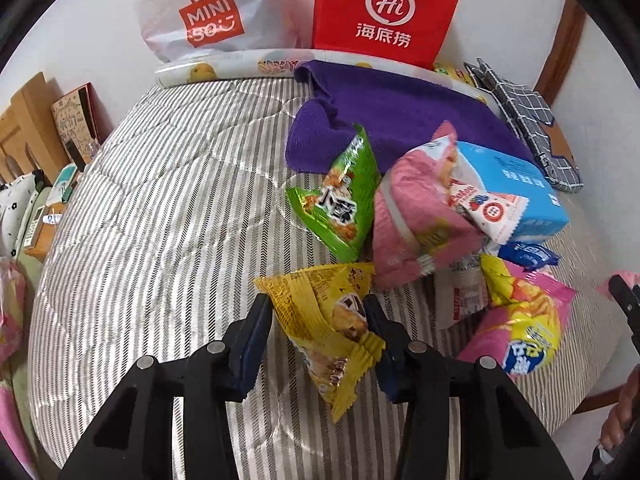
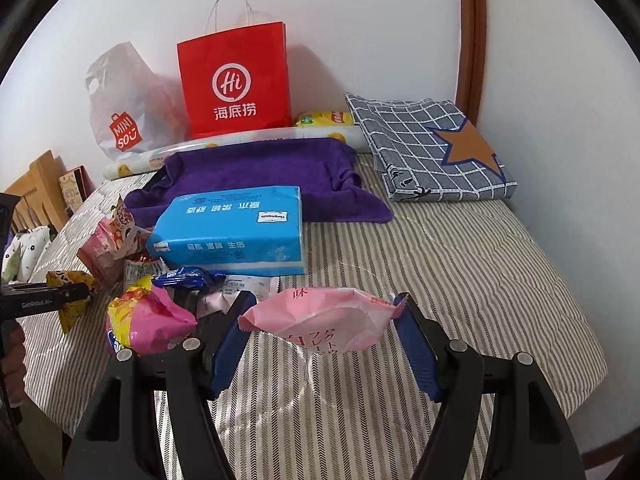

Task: Organize snacks
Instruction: 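Carry the yellow packet and pink candy toward the purple towel with both tools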

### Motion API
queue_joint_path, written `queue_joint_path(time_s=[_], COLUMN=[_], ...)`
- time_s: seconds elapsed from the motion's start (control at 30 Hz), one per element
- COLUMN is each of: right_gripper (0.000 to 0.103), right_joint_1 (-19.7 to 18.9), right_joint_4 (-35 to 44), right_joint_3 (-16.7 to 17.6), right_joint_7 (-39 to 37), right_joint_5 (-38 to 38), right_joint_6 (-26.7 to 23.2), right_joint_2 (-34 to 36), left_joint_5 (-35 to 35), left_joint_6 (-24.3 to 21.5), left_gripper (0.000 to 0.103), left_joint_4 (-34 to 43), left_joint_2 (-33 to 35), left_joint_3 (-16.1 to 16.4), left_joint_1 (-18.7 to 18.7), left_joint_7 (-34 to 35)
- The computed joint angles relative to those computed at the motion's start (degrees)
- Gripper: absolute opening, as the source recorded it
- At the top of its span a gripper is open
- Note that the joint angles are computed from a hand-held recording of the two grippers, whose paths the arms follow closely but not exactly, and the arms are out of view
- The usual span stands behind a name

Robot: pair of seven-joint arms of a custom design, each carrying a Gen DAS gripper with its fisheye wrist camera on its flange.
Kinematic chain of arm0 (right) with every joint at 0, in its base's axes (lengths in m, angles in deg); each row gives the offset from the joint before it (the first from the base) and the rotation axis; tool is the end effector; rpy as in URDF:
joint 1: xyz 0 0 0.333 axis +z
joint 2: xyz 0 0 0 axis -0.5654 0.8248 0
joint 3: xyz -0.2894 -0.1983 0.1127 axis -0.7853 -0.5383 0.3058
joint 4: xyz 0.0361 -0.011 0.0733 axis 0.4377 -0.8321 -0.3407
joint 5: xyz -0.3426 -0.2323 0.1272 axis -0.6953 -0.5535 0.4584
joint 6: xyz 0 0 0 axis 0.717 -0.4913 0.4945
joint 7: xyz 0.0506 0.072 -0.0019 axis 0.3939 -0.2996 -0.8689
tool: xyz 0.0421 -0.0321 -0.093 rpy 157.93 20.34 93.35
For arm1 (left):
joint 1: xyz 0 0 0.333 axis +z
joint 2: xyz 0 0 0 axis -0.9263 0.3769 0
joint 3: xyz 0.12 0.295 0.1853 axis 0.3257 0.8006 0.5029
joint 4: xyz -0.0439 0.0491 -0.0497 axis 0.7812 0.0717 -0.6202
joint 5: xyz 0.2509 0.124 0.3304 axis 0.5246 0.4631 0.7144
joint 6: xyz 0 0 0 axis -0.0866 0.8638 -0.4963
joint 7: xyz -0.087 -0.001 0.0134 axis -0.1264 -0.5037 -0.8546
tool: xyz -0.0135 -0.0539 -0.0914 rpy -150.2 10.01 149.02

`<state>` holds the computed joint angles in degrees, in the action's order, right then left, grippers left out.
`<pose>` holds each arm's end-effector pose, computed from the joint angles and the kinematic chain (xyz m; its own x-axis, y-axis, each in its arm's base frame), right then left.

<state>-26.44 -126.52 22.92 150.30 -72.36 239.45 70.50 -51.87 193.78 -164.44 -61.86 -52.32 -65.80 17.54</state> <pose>0.5531 0.1218 0.4451 0.1461 -0.9890 -0.0249 -0.7042 -0.0863 -0.7048 0.5463 -0.0658 0.4058 0.1842 -0.9787 0.0909 -0.8137 -0.2037 -0.5445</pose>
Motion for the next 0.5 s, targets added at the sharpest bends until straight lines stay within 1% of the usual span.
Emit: queue_joint_path(time_s=[0.1,0.33,0.4,0.47,0.5], right_gripper=[0.070,0.070,0.070,0.070,0.070], right_joint_1=[0.6,0.5,1.4,1.8,1.9], right_joint_4=[-0.1,-0.4,-0.4,-0.2,-0.1], right_joint_3=[-0.2,0.8,0.4,0.4,0.4], right_joint_7=[-1.8,-2.2,-4.4,-5.7,-6.1], right_joint_5=[2.1,2.2,4.7,6.2,6.6], right_joint_6=[0.1,-0.9,-1.5,-2.3,-2.8], right_joint_2=[-0.2,-1.7,-2.1,-2.3,-2.5], left_joint_5=[-0.9,-9.5,-10.5,-15.1,-16.4], left_joint_6=[0.1,2.1,2.2,2.5,2.4], left_gripper=[0.044,0.044,0.044,0.044,0.044], left_joint_4=[-1.0,-3.8,-4.0,-4.0,-3.9], left_joint_2=[-1.6,-5.6,-6.5,-7.1,-7.2], left_joint_3=[0.0,0.0,-0.5,0.8,0.7], left_joint_1=[-0.1,-1.3,-1.4,-3.7,-4.1], left_joint_7=[1.2,8.4,9.5,13.8,15.0])
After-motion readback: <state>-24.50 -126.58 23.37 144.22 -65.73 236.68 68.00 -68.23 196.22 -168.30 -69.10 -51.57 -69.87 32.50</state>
